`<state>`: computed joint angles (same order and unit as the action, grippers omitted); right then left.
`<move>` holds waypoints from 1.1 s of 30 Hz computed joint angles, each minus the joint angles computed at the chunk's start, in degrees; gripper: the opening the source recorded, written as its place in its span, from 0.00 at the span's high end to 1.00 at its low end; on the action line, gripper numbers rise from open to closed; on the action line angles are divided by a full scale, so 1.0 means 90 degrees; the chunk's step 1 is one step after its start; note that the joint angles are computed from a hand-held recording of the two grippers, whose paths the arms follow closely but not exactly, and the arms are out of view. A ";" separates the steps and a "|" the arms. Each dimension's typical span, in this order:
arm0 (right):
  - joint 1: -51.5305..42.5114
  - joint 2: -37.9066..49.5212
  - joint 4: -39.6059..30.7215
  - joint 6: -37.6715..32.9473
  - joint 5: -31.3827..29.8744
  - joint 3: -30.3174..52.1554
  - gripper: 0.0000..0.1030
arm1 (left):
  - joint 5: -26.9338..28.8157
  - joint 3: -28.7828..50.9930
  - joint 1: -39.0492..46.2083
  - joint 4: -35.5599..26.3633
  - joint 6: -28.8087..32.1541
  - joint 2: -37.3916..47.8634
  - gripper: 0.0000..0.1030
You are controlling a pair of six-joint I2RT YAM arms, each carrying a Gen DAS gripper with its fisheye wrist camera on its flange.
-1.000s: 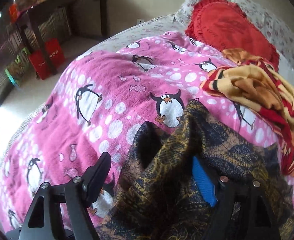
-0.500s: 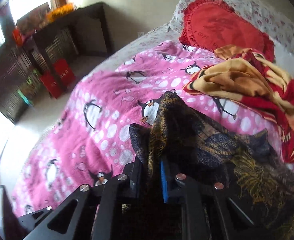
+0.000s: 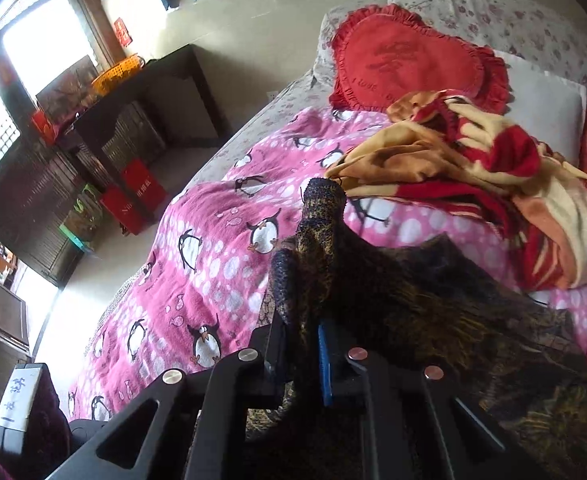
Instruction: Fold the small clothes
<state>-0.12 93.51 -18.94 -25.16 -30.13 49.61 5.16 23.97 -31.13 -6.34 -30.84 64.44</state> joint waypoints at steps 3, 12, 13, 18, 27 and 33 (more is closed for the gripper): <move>-0.0483 -0.0198 -0.0458 -0.0429 -0.0182 0.0171 0.89 | -0.0056 0.0563 -0.0399 -0.0172 -0.0068 0.0259 0.85; -0.2690 -0.0247 -0.1968 -0.2130 -0.0799 0.1163 0.90 | -0.0283 0.2664 -0.1796 -0.0265 0.0071 0.2020 0.85; -0.2919 -0.0147 -0.2085 -0.2263 -0.0847 0.1317 0.90 | -0.0306 0.3031 -0.1957 -0.0271 0.0102 0.2381 0.85; -0.4077 0.0745 -0.2580 -0.2835 -0.1018 0.2304 0.90 | -0.0190 0.4351 -0.2363 -0.0302 0.0151 0.3793 0.85; -0.4734 0.2492 -0.1623 -0.2330 -0.0272 0.3090 0.90 | 0.0052 0.5430 -0.2757 -0.0516 -0.0256 0.5320 0.84; -0.5297 0.2330 -0.1756 -0.2457 -0.0926 0.2832 0.55 | -0.0530 0.4265 -0.2831 -0.0522 0.0014 0.3856 0.38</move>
<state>-47.80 114.48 -34.75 -47.27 -38.47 75.09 0.39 62.36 -56.61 -11.04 -30.71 99.14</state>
